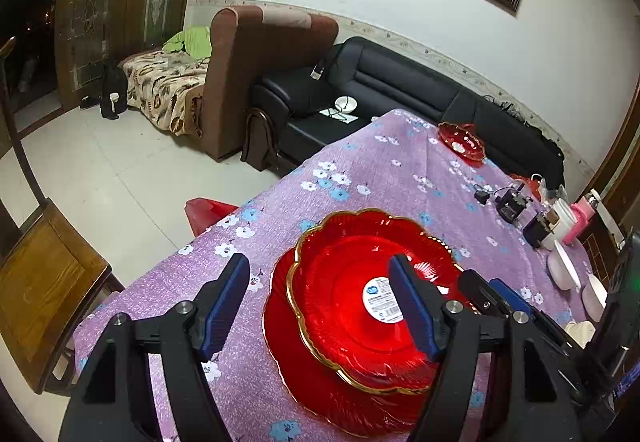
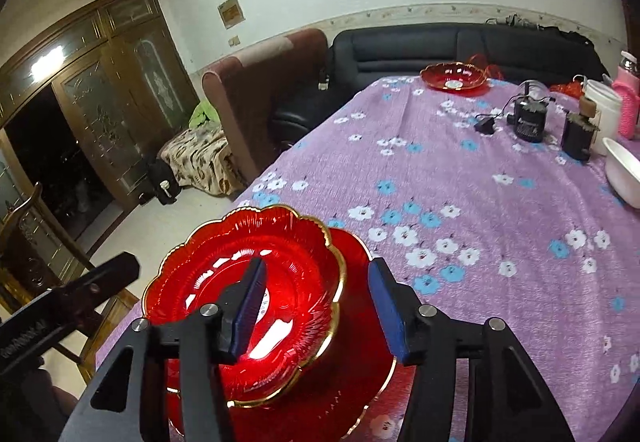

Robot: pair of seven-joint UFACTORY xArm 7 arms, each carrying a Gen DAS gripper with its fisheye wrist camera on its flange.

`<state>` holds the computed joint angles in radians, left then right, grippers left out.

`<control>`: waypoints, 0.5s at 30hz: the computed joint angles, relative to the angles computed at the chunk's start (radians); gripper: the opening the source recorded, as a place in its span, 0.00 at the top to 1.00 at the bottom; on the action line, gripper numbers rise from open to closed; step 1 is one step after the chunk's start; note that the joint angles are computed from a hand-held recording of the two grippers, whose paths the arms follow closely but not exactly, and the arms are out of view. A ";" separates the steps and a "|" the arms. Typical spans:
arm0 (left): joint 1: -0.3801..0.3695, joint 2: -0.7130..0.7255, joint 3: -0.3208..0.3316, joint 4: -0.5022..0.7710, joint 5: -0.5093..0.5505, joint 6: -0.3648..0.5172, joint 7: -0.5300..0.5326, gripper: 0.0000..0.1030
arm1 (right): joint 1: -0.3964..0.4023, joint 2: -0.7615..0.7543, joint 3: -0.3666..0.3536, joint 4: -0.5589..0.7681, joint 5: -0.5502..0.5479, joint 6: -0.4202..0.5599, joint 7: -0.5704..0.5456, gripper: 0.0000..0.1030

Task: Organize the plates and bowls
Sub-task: 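Lower the gold-rimmed plate onto the other red plate to stack them, then open both grippers and withdraw from the stacked plates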

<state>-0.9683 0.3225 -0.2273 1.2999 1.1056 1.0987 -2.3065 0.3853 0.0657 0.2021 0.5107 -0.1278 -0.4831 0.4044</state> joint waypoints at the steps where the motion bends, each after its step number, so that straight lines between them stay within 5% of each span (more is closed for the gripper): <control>1: -0.004 -0.003 -0.001 -0.001 0.004 0.004 -0.007 0.30 | -0.004 -0.008 -0.001 -0.007 -0.006 -0.003 0.008 0.44; 15: -0.067 0.036 -0.012 0.082 0.049 0.052 0.007 0.25 | -0.056 -0.134 -0.060 -0.147 -0.105 -0.078 0.097 0.40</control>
